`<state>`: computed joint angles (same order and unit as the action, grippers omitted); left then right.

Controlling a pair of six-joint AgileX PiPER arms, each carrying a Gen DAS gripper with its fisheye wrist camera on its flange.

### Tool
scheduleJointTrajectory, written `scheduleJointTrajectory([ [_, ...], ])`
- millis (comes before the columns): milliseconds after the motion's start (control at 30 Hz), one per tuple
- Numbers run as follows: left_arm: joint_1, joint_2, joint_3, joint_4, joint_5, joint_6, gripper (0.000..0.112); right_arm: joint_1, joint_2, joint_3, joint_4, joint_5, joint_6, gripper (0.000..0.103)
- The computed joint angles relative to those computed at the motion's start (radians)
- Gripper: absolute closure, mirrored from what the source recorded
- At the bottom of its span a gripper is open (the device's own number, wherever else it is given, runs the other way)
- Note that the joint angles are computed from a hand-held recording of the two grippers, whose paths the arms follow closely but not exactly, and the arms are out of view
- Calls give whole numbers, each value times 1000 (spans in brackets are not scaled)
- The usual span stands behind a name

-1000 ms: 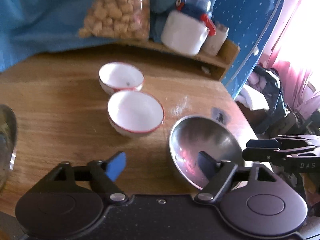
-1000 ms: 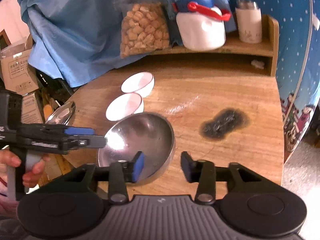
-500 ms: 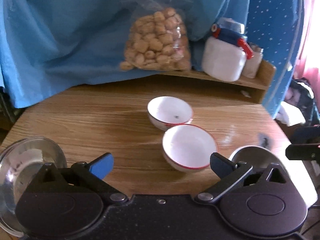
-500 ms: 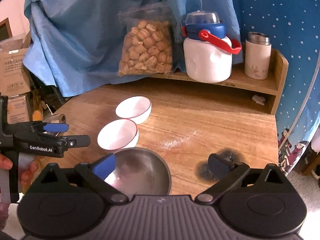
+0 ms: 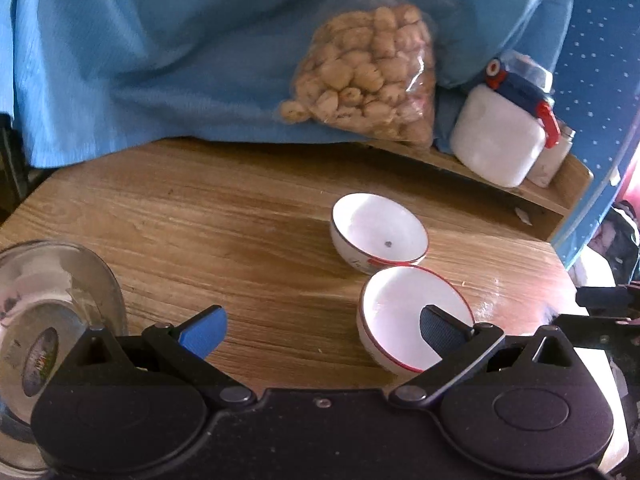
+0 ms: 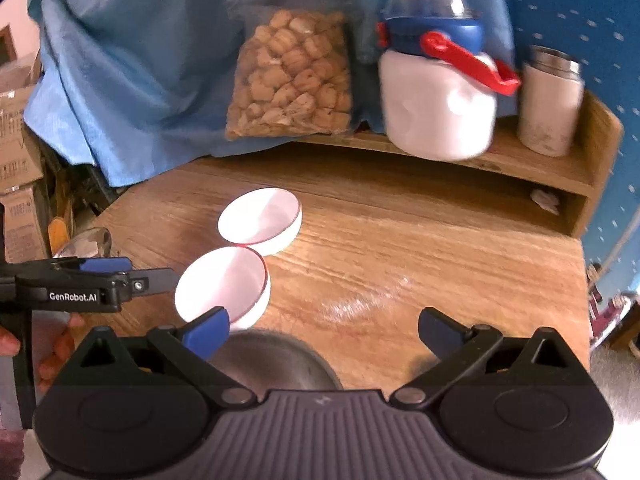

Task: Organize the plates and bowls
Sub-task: 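Move both grippers to the nearer red-rimmed white bowl and close on its rim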

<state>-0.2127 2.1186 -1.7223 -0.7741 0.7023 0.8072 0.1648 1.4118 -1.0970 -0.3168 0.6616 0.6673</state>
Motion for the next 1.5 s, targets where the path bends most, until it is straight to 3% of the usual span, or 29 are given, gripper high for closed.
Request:
scheduleJointTrajectory([
  [233, -8, 66, -70, 9, 51, -65, 10, 53, 134, -70, -221, -13, 43, 1],
  [367, 4, 90, -84, -32, 71, -38, 11, 57, 171, -85, -212, -37, -17, 2],
  [533, 9, 106, -87, -75, 84, 19, 28, 64, 200, -97, -225, -39, -19, 21],
  [667, 11, 104, -72, -105, 77, 64, 41, 38, 210, -105, -122, -61, -113, 30],
  [800, 10, 108, -75, -111, 90, 76, 61, 16, 224, -123, -6, -72, -229, 50],
  [833, 9, 105, -70, -112, 84, 81, 62, 9, 229, -127, 32, -75, -261, 56],
  [1067, 15, 105, -56, -153, 96, 103, 73, -56, 261, -161, 300, -68, -445, 73],
  [1167, 25, 128, -85, -185, 152, 107, 86, -87, 283, -183, 434, -51, -534, 85],
  [1500, 30, 136, -75, -232, 153, 90, 93, -79, 327, -242, 420, -8, -458, 90],
])
